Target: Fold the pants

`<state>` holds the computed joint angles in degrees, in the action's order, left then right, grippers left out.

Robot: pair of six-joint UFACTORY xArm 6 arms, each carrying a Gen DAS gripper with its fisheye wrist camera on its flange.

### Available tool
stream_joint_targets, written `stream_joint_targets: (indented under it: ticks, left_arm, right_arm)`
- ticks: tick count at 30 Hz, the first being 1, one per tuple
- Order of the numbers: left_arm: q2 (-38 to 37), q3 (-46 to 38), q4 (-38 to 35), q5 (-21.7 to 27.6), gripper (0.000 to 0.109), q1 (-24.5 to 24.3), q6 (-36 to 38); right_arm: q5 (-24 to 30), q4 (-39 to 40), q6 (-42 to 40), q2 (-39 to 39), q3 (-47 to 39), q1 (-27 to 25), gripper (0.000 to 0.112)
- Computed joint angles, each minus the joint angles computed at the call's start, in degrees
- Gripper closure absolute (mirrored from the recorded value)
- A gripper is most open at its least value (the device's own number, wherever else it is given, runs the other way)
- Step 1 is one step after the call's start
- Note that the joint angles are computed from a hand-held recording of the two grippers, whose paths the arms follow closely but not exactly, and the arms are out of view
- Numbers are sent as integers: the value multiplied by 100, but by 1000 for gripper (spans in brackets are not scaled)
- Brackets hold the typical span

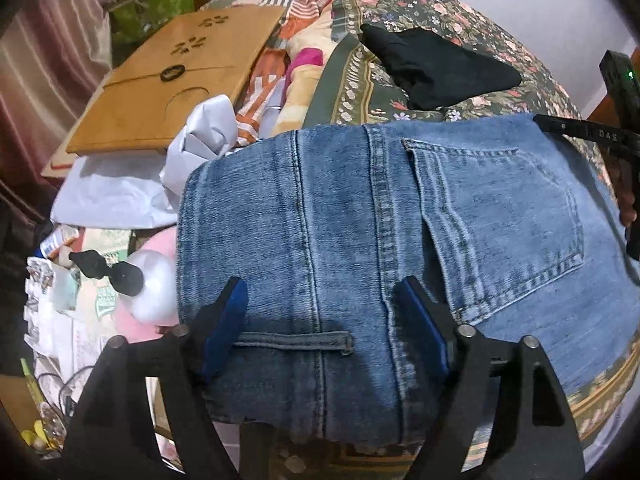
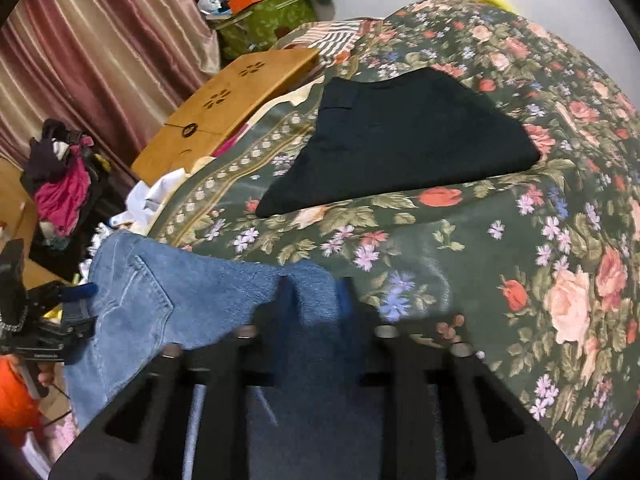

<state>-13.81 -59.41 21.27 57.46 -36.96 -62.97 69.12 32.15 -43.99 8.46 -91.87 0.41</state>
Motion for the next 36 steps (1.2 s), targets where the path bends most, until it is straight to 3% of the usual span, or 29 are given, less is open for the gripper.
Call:
stream_joint_targets:
  ticks: [3, 9, 11, 13, 14, 19, 23, 26, 31, 36]
  left_arm:
    - [104, -103, 194, 175, 28, -107, -119]
    - [213, -466, 110, 645, 29, -121, -130]
    - [248, -652, 112, 776, 29, -173, -146]
    - [292, -884, 194, 809, 29, -284, -233]
    - [343, -1016, 252, 828, 29, -344, -264]
    - [1002, -2035, 415, 938, 29, -682, -132]
    - [1815, -3037, 365, 1233, 29, -901, 177]
    - [2311, -3637, 225, 1413, 29, -979, 310]
    - [3006, -4396, -11, 1637, 29, -1052, 487]
    - [3477, -4933, 100, 1914, 22, -1162, 412]
  right_arm:
    - [-363, -78, 131, -190, 311, 71, 104]
    - [-139, -305, 547, -408, 249, -105, 96]
    - [-41, -97, 210, -804, 508, -473, 88]
    - [-173, -49, -2, -1149, 785, -818, 70]
    - [-291, -22, -178, -1434, 1031, -1125, 68]
    - [-324, -142, -386, -1919, 1400, -2538, 67]
    - [-397, -211, -221, -1818, 1379, -3806, 67]
    - [-590, -446, 126, -1551, 1284, -4427, 67]
    - [-758, -429, 679, -1012, 1144, -5024, 67]
    - [-702, -316, 1323, -513, 943, -5116, 67]
